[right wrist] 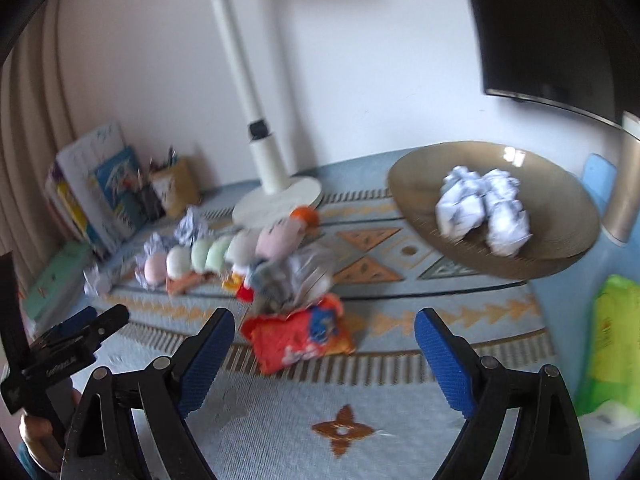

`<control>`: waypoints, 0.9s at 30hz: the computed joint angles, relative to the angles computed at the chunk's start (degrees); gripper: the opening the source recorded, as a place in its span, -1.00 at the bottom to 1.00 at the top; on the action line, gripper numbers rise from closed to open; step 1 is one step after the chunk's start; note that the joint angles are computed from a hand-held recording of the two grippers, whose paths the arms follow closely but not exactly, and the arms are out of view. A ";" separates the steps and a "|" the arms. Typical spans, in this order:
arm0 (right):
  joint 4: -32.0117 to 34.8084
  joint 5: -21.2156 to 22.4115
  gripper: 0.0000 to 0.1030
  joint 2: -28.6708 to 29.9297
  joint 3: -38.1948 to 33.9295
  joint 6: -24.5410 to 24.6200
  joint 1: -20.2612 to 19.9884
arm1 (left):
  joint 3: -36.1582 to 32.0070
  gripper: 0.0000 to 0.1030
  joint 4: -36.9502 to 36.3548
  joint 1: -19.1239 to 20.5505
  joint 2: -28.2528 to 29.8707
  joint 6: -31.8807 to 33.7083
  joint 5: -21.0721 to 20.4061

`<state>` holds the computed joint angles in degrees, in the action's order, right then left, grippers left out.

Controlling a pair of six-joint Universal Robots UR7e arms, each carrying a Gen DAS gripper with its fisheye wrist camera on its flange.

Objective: Organize objects
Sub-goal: 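Withdraw both empty grippers from the bowl back over the desk, then grasp the orange mandarin with the left gripper while the right grasps a paper ball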

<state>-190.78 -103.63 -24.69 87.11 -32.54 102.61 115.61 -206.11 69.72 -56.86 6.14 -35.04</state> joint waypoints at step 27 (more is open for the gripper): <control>13.50 2.33 0.78 3.50 -4.46 -1.06 1.81 | -0.08 0.98 -12.49 0.30 -0.95 9.39 15.83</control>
<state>-177.28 -101.30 -21.19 82.65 -33.60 104.42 115.54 -218.60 70.02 -57.81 15.53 -19.21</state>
